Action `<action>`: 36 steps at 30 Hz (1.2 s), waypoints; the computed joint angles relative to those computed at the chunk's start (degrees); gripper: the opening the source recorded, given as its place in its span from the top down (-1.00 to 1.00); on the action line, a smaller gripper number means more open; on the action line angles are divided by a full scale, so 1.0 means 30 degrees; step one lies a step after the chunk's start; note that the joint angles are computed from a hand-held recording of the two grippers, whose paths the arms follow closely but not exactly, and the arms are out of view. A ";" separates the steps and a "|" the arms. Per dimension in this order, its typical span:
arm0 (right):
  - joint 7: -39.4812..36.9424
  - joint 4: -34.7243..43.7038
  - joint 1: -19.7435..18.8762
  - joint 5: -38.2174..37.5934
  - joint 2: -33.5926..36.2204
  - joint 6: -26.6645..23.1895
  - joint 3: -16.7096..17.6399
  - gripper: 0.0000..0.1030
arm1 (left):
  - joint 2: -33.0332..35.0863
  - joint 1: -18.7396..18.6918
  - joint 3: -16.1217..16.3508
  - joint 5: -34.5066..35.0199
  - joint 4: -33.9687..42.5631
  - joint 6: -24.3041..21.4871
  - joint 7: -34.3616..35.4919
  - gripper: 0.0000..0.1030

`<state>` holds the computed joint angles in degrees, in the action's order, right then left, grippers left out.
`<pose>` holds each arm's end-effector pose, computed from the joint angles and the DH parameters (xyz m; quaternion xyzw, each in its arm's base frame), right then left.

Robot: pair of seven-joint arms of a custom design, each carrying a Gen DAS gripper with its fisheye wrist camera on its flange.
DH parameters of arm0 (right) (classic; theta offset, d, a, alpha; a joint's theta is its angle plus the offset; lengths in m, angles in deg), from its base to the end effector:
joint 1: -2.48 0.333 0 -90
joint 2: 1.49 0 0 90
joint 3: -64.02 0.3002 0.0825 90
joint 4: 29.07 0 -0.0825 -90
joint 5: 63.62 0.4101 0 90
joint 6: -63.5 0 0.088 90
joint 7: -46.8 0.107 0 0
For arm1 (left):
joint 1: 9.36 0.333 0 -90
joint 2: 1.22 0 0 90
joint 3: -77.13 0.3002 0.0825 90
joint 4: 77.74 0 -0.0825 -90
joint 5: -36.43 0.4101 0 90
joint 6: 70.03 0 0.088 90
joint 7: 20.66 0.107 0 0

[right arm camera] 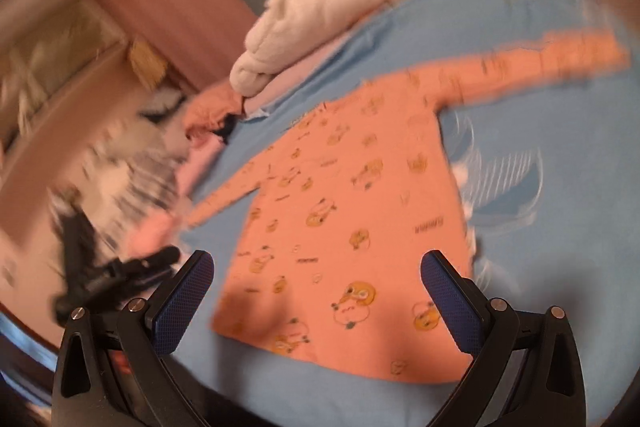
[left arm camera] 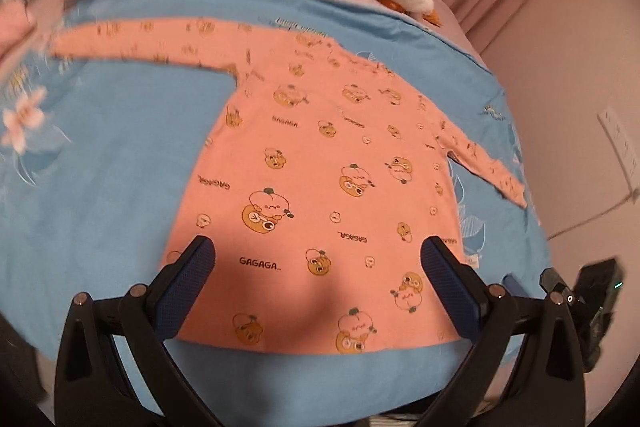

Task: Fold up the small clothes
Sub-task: 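Move the right tool to the sleeve cuff and close on it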

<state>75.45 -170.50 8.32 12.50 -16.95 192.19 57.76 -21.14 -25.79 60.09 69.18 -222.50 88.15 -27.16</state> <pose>0.4857 0.0245 0.3851 -0.6621 0.5569 0.1110 0.4890 0.3953 -0.2893 0.4207 -0.8349 0.4340 -0.3159 0.1212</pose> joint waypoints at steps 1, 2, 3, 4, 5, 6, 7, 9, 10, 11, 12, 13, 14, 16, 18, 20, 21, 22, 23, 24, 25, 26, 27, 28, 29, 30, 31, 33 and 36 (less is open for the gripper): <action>0.0247 0.0118 -0.0109 0.0713 0.0533 0.0057 -0.0252 -0.99 | 0.0267 0.0199 -0.0062 0.0181 0.0112 0.0222 -0.0274 -0.99; 0.0488 0.0282 -0.0223 0.1173 0.0850 0.0385 -0.0285 -0.99 | 0.0501 0.0423 -0.0142 0.0467 0.0192 0.0359 -0.0554 -0.99; 0.0590 0.0423 -0.0351 0.1548 0.1151 0.0942 -0.0260 -0.99 | 0.0764 0.0681 -0.0196 0.0860 0.0298 0.0592 -0.0817 -0.99; 0.0759 0.0660 -0.0453 0.1669 0.1444 0.1489 -0.0174 -0.99 | 0.0918 0.0846 -0.0198 0.1177 0.0355 0.0817 -0.0989 -0.99; 0.1031 0.1051 -0.0578 0.1577 0.1913 0.2457 -0.0035 -0.99 | 0.1145 0.1074 -0.0226 0.1597 0.0501 0.1002 -0.1183 -0.99; 0.1273 0.1362 -0.0671 0.1378 0.2270 0.3194 0.0085 -0.99 | 0.1291 0.1392 -0.0328 0.2261 0.0596 0.1293 -0.1550 -0.99; 0.1608 0.1731 -0.0756 0.1134 0.2676 0.4004 0.0204 -0.99 | 0.1621 0.2018 -0.0643 0.3583 0.0937 0.1763 -0.2334 -0.99; 0.2990 0.2863 -0.0969 0.0212 0.3839 0.5587 0.0385 -0.99 | 0.2163 0.2353 -0.0556 0.4803 0.1511 0.2110 -0.2507 -0.99; 0.4179 0.3680 -0.1133 -0.0483 0.4643 0.6083 0.0407 -0.99 | 0.2369 0.2274 -0.0320 0.4880 0.1668 0.2150 -0.2130 -0.99; 0.4722 0.4163 -0.1298 -0.0679 0.5108 0.6150 0.0421 -0.99 | 0.2816 0.2107 -0.0053 0.4678 0.2116 0.1955 -0.1333 -0.99; 0.5196 0.5007 -0.1523 -0.0506 0.5931 0.6218 0.0392 -0.99 | 0.3470 0.1824 0.0283 0.4038 0.2837 0.1508 -0.0024 -0.99; 0.5541 0.5852 -0.1782 -0.0176 0.6759 0.6297 0.0416 -0.99 | 0.3853 0.1728 0.0525 0.3726 0.3137 0.1459 0.0657 -0.99; 0.5539 0.6471 -0.2014 0.0339 0.7371 0.6413 0.0555 -0.99 | 0.4520 0.1609 0.0782 0.3138 0.3801 0.1245 0.1658 -0.99; 0.5290 0.7817 -0.2526 0.1766 0.8395 0.6755 0.0873 -0.99 | 0.5320 0.1606 0.1012 0.2888 0.4570 0.0802 0.2319 -0.99; 0.5218 0.8796 -0.2899 0.2415 0.9165 0.7260 0.1183 -0.99 | 0.6391 0.1590 0.1305 0.2037 0.5511 0.0625 0.3425 -0.99; 0.5639 1.0341 -0.3213 0.2757 1.0436 0.7843 0.1468 -0.98 | 0.7463 0.1608 0.1537 0.1378 0.6480 0.0585 0.4231 -0.99; 0.6161 1.1140 -0.3400 0.2732 1.1087 0.7992 0.1618 -0.95 | 0.7845 0.1563 0.1621 0.1476 0.6912 0.0331 0.4219 -0.99; 0.6373 1.1651 -0.3606 0.2804 1.1538 0.8118 0.1820 -0.86 | 0.8248 0.1541 0.1699 0.1404 0.7378 0.0114 0.4390 -0.99; 0.6841 1.2350 -0.3851 0.3013 1.2140 0.8255 0.2000 -0.81 | 0.8840 0.1580 0.1803 0.1198 0.7974 0.0048 0.4669 -0.99; 0.7044 1.2734 -0.4166 0.3203 1.2496 0.8227 0.2178 -0.68 | 0.9160 0.1563 0.1892 0.1130 0.8309 0.0109 0.4721 -0.99; 0.7667 1.3390 -0.4362 0.3219 1.3041 0.8367 0.2323 -0.52 | 0.9488 0.1549 0.1985 0.1101 0.8657 0.0133 0.4789 -0.99; 0.7886 1.3757 -0.4605 0.3289 1.3327 0.8406 0.2508 -0.46 | 0.9805 0.1528 0.2063 0.1058 0.9028 0.0020 0.4901 -0.99; 0.8012 1.4136 -0.4800 0.3343 1.3616 0.8479 0.2689 -0.33 | 1.0120 0.1508 0.2164 0.1086 0.9384 -0.0083 0.4978 -0.99; 0.8230 1.4361 -0.4905 0.3136 1.3784 0.8617 0.2807 -0.09 | 1.0310 0.1480 0.2250 0.1125 0.9600 -0.0142 0.5011 -0.99; 0.8855 1.4635 -0.4882 0.2440 1.4035 0.8824 0.2794 0.05 | 1.0438 0.1444 0.2335 0.1192 0.9742 -0.0214 0.4986 -0.99; 0.9415 1.4809 -0.4911 0.1782 1.4207 0.8889 0.2813 0.40 | 1.0473 0.1459 0.2452 0.1275 0.9731 -0.0198 0.4906 -0.99; 1.0068 1.4859 -0.4860 0.0928 1.4280 0.9032 0.2772 0.78 | 1.0399 0.1438 0.2505 0.1333 0.9618 -0.0178 0.4763 -0.99; 0.9958 1.4667 -0.4946 0.0272 1.4116 0.9523 0.3010 0.85 | 1.0128 0.1564 0.2628 0.1319 0.9128 0.0114 0.4470 -0.99; 0.7725 1.4541 -0.4718 0.0270 1.3511 1.0866 0.3550 0.87 | 0.9581 0.1694 0.2783 0.1640 0.8383 0.0349 0.3735 -0.99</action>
<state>98.63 -126.87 -5.83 13.31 23.58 224.79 68.41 7.61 -20.71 68.44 74.10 -197.36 89.20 -15.95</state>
